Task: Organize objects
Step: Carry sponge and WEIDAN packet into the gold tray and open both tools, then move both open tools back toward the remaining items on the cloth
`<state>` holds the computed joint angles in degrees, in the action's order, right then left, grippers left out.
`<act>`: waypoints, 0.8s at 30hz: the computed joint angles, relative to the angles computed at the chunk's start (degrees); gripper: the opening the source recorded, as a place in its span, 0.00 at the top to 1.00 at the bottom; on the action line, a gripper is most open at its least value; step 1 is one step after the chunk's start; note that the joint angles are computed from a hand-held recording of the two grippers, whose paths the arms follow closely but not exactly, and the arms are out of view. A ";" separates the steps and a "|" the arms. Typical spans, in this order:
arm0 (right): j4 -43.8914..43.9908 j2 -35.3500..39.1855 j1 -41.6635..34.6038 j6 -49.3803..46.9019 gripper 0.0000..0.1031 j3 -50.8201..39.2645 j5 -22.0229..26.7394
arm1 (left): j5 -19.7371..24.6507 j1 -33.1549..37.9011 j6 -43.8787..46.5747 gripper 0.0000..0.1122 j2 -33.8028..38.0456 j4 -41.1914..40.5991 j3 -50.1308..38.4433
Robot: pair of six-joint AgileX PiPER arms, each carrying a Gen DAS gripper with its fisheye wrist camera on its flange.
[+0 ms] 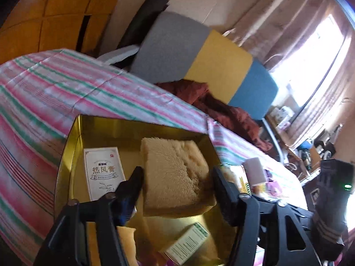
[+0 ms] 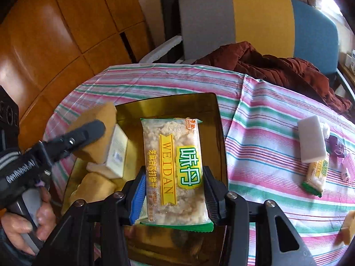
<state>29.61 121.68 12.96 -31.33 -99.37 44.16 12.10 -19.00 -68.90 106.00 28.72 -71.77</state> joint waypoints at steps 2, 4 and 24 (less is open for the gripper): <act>-2.98 0.00 0.78 2.98 0.21 0.53 -1.63 | 2.96 -0.32 -3.14 0.28 1.44 2.05 -1.02; -2.63 -0.50 0.65 2.29 0.19 2.12 -2.76 | 2.28 -0.46 -5.67 0.27 1.15 4.23 0.91; -1.87 -14.26 2.66 -0.42 0.18 24.41 -17.27 | 24.39 -15.17 -36.72 0.24 -6.92 37.92 13.06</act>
<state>27.74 107.42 15.62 -31.76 -74.96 26.89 36.48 -34.17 -105.62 99.08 66.64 -58.71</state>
